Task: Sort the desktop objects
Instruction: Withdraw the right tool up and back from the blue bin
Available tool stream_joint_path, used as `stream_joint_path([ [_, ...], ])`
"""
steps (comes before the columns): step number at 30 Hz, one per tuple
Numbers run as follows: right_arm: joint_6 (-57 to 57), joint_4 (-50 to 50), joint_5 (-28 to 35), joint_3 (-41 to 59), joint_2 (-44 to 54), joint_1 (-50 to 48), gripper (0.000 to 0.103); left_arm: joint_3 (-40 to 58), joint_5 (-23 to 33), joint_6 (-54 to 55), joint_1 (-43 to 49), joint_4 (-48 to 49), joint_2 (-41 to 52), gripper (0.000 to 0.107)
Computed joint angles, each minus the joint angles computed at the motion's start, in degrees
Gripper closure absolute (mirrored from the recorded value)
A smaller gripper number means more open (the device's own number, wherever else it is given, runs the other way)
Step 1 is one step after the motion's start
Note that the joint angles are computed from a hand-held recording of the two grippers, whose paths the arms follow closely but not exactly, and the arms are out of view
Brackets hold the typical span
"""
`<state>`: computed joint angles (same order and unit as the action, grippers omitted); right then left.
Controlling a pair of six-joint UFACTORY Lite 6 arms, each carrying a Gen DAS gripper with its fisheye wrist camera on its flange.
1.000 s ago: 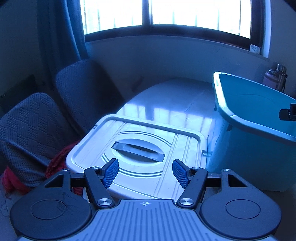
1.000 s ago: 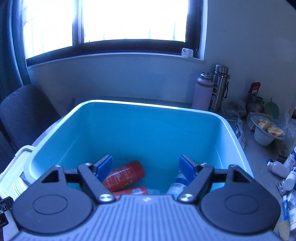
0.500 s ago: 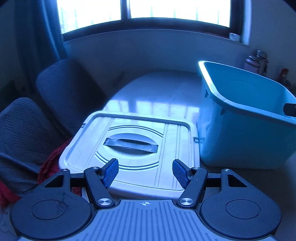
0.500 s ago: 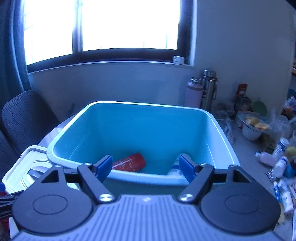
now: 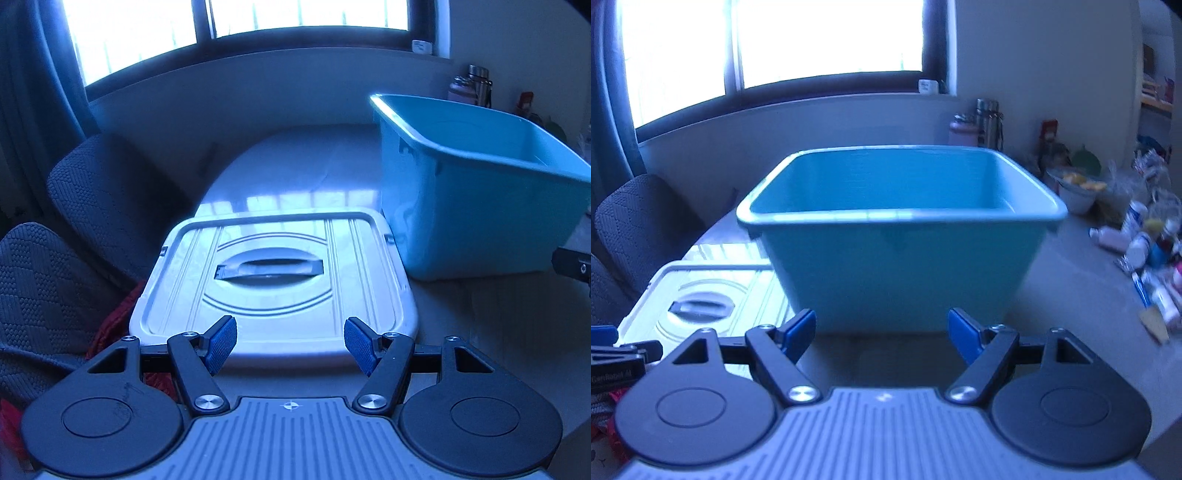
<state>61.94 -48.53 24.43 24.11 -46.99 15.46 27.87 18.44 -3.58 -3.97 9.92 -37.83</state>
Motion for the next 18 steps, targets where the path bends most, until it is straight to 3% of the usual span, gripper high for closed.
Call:
stream_joint_path([
  [4, 6.01, -3.25, 5.42, -2.93, -3.81, 4.8, 0.024, -2.68, 1.24, 10.0, 3.24, -8.82, -4.2, 0.04],
  [10, 14.09, -6.64, 14.56, -6.6, -9.13, 15.31, 0.024, -7.36, 4.75, 13.22, 3.52, -9.53, -12.57, 0.04],
  [18, 19.18, -7.37, 21.81, -9.12, -12.17, 25.28, 0.024, -11.19, 10.26, 20.28, 8.4, -14.74, -20.9, 0.04],
])
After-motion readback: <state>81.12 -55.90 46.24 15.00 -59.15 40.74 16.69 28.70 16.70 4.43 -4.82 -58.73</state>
